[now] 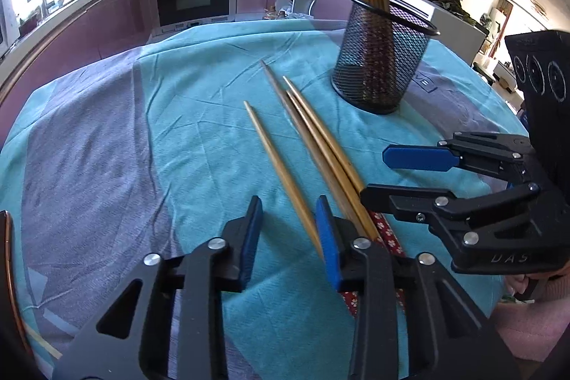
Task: Organize utensils
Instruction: 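Move both open grippers down over the remaining chopsticks on the cloth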
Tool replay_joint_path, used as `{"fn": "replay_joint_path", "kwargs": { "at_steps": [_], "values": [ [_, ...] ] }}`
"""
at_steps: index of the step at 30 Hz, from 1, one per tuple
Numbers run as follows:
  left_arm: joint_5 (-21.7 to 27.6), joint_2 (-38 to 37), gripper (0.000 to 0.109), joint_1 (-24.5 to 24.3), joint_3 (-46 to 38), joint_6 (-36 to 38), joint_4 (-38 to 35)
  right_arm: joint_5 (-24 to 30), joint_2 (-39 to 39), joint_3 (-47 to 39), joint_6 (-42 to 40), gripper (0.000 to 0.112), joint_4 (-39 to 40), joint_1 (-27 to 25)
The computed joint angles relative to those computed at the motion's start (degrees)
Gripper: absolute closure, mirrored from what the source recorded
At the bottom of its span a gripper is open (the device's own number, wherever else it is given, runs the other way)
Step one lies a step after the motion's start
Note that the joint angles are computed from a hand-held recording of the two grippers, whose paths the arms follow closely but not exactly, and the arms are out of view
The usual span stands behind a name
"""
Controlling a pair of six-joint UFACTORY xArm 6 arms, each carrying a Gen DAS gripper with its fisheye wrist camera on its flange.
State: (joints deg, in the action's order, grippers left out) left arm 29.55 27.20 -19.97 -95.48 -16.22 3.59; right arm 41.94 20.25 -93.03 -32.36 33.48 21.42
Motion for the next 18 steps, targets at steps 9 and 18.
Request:
{"fn": "replay_joint_path", "kwargs": {
  "at_steps": [9,18],
  "values": [
    [1.86,2.02,0.086,0.63,-3.35,0.89,-1.56,-1.31,0.11,-0.17,3.16,0.075,-5.61,0.29],
    [5.87,4.91,0.081,0.54,-8.72,0.19,1.41,-1.39,1.93,-2.82,7.15,0.079,-10.99,0.44]
  ]
}}
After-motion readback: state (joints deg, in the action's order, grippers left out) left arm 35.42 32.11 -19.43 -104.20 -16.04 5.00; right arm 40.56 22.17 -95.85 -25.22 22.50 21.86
